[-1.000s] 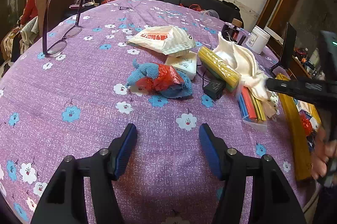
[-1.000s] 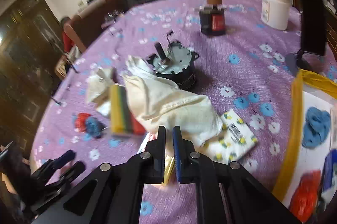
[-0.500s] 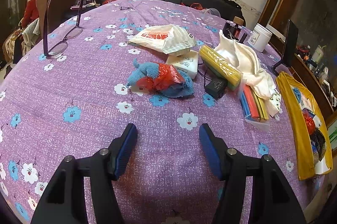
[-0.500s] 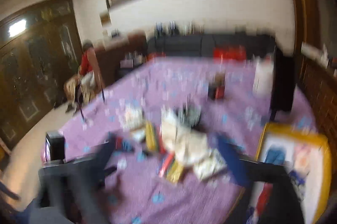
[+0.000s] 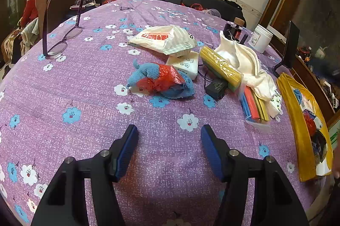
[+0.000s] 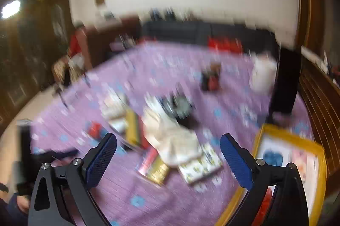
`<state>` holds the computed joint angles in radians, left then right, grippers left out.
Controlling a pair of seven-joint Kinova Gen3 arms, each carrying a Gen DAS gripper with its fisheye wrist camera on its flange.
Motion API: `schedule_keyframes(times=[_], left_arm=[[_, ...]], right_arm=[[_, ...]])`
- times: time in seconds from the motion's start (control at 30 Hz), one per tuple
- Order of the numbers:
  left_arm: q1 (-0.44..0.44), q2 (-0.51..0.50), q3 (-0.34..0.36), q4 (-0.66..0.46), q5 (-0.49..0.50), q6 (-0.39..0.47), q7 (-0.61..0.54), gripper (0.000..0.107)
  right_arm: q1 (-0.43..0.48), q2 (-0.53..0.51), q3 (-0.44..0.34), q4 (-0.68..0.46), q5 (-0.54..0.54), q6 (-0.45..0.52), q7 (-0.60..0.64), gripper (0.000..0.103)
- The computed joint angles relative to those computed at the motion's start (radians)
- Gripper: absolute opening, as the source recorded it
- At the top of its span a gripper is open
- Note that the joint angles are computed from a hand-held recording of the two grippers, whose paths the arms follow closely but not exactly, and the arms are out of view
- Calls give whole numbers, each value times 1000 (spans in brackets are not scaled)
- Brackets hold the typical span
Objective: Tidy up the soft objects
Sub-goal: 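Grasp the white cloth with the right tool and lift it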
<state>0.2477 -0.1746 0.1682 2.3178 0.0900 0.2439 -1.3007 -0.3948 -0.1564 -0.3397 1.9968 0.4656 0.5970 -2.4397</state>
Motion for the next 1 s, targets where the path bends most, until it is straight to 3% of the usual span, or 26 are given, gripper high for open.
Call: schedule_keyframes(times=[0.1,0.17,0.27,0.37,0.43,0.53,0.7,0.8,0.87,0.97,1.0], left_arm=[[-6,-2,9,0,-9,2,10,61],[0,-3,4,0,-6,2,7,61],[5,-2,-1,-1,-1,2,3,61],[4,-2,1,-1,-4,3,4,61],[12,-2,-8,-1,5,2,-5,61],[23,-2,-24,1,21,-1,-22,61],[21,-1,-23,0,30,0,-32,61],[17,-1,-20,0,30,1,-33,61],[11,-2,-14,0,26,1,-28,61],[-3,-2,1,0,11,3,-11,61],[-4,-2,3,0,8,3,-8,61]], right_arm=[[-70,94,125,-39,-122,22,106,82],[-51,140,135,-66,-191,39,179,82],[-26,204,121,-90,-190,43,195,76],[68,229,36,-77,-189,14,187,23],[101,199,8,-55,-209,-4,170,18],[166,93,-51,7,-322,-48,244,18],[16,-66,53,116,-525,-74,358,18],[-20,-78,42,149,-607,-61,404,21],[0,-77,-5,162,-585,-65,363,23],[96,-62,-144,157,-468,-55,259,50],[136,-72,-190,160,-433,-57,218,55]])
